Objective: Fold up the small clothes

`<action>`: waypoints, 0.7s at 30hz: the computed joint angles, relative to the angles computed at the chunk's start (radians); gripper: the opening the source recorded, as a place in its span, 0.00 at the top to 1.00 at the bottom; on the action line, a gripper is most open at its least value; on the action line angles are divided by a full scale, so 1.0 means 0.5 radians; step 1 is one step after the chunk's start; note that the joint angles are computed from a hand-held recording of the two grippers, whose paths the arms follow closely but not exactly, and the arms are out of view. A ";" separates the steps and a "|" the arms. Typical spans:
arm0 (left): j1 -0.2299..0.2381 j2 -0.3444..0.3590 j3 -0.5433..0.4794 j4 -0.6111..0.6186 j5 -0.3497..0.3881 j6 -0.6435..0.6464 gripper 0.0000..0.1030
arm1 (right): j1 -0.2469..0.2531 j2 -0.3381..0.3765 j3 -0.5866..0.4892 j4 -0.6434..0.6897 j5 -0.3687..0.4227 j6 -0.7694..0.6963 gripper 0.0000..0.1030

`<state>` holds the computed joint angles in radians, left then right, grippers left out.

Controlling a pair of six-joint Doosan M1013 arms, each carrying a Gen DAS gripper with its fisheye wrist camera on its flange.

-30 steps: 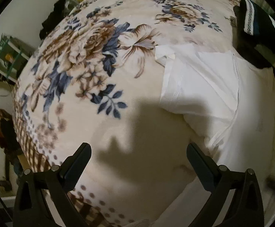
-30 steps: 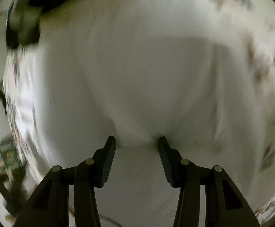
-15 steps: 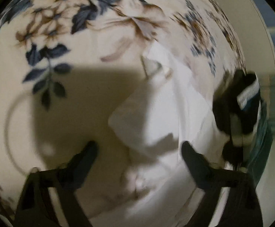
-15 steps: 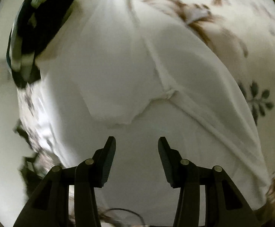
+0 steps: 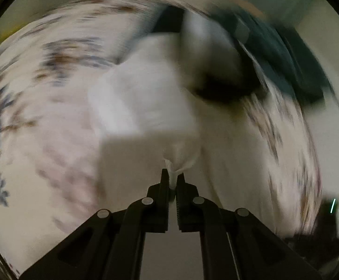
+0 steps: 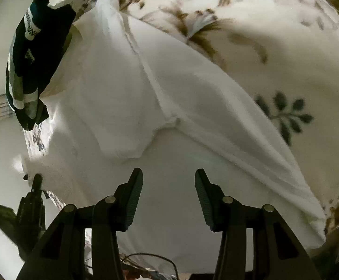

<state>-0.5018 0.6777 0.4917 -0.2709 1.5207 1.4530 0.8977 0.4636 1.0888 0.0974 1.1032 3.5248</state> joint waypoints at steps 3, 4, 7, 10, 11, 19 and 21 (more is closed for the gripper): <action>-0.090 -0.101 0.185 0.090 0.092 0.207 0.92 | -0.005 -0.020 -0.022 0.025 0.109 -0.061 0.53; -0.107 -0.134 0.242 0.138 0.094 0.210 0.90 | -0.008 -0.025 -0.044 0.026 0.171 -0.103 0.53; -0.091 -0.235 0.421 0.194 0.134 0.171 0.27 | -0.021 -0.007 -0.125 0.003 0.263 -0.242 0.52; -0.074 -0.248 0.466 0.360 0.114 0.083 0.05 | -0.057 0.035 -0.196 -0.004 0.234 -0.397 0.47; -0.059 -0.254 0.478 0.396 0.111 0.065 0.05 | -0.081 0.065 -0.232 0.009 0.223 -0.468 0.47; 0.024 -0.091 0.237 0.682 0.104 -0.138 0.05 | -0.251 0.402 -0.582 0.268 0.338 -0.961 0.47; 0.026 -0.013 0.099 0.712 0.117 -0.156 0.05 | -0.247 0.421 -0.617 0.246 0.327 -0.999 0.85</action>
